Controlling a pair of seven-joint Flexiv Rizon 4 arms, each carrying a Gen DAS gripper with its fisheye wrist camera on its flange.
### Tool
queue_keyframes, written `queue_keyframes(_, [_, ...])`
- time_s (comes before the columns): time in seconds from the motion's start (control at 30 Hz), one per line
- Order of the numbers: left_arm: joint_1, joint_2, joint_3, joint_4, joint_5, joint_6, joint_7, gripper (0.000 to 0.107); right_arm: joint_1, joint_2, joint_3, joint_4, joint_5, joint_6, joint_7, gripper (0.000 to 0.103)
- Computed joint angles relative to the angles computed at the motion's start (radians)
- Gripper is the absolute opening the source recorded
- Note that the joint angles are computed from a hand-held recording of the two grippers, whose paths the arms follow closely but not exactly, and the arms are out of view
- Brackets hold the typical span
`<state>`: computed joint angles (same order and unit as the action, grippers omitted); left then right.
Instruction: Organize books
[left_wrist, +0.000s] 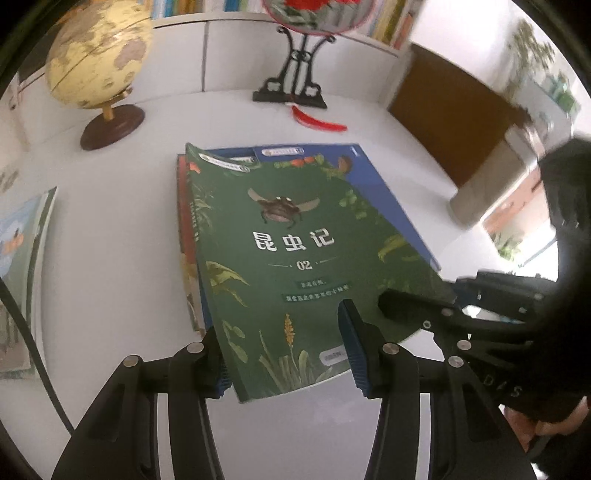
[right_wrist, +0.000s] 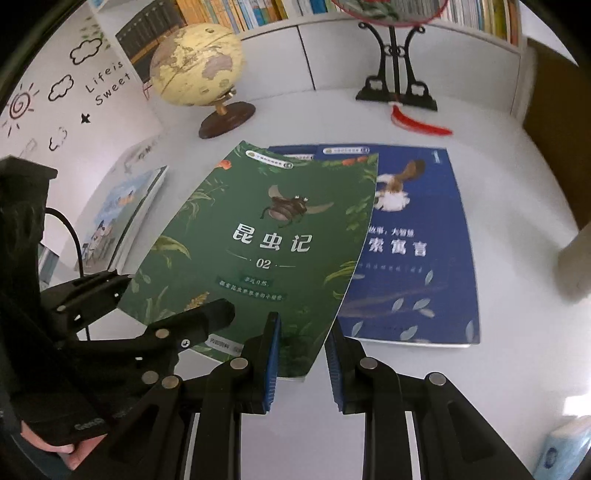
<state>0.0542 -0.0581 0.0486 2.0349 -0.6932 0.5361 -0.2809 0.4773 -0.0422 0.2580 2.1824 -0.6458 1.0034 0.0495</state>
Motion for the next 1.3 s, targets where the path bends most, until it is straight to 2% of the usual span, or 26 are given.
queue_keyframes(0.1, [0.010, -0.001, 0.004, -0.017, -0.021, -0.031, -0.012, 0.046, -0.019, 0.024, -0.004, 0.040, -0.004, 0.069, 0.027, 0.024])
queue_keyframes(0.17, [0.004, 0.012, 0.002, -0.007, -0.025, -0.012, -0.006, 0.046, -0.029, 0.033, -0.006, 0.055, -0.023, 0.107, 0.048, 0.024])
queue_keyframes(0.27, [-0.006, 0.030, 0.003, 0.006, -0.036, 0.007, 0.001, 0.046, -0.031, 0.030, -0.004, 0.037, -0.043, 0.091, 0.039, 0.024])
queue_keyframes(0.43, [-0.020, 0.052, 0.004, 0.015, -0.058, 0.031, 0.012, 0.046, -0.025, 0.034, 0.004, 0.004, -0.023, 0.037, -0.042, 0.024])
queue_keyframes(0.7, [-0.029, 0.062, 0.010, 0.009, -0.079, 0.029, 0.001, 0.046, -0.042, 0.056, 0.002, -0.012, -0.060, 0.052, -0.060, 0.024])
queue_keyframes(0.8, [-0.021, 0.047, 0.013, 0.000, -0.065, -0.004, -0.026, 0.046, -0.057, 0.056, -0.003, 0.013, -0.043, 0.111, -0.049, 0.024])
queue_keyframes(0.9, [-0.019, 0.044, 0.011, 0.008, -0.061, 0.001, -0.040, 0.046, -0.082, 0.056, -0.014, 0.062, -0.039, 0.226, 0.008, 0.024])
queue_keyframes(0.97, [-0.021, 0.046, 0.009, 0.012, -0.063, 0.009, -0.041, 0.046, -0.091, 0.054, -0.016, 0.078, -0.047, 0.261, 0.029, 0.024])
queue_keyframes(1.2, [-0.041, 0.074, 0.006, 0.038, -0.094, 0.088, 0.004, 0.046, -0.074, 0.054, -0.005, 0.034, -0.087, 0.159, -0.044, 0.024])
queue_keyframes(1.3, [-0.041, 0.080, 0.010, 0.025, -0.102, 0.080, 0.021, 0.046, -0.069, 0.055, -0.004, 0.017, -0.098, 0.134, -0.082, 0.023])
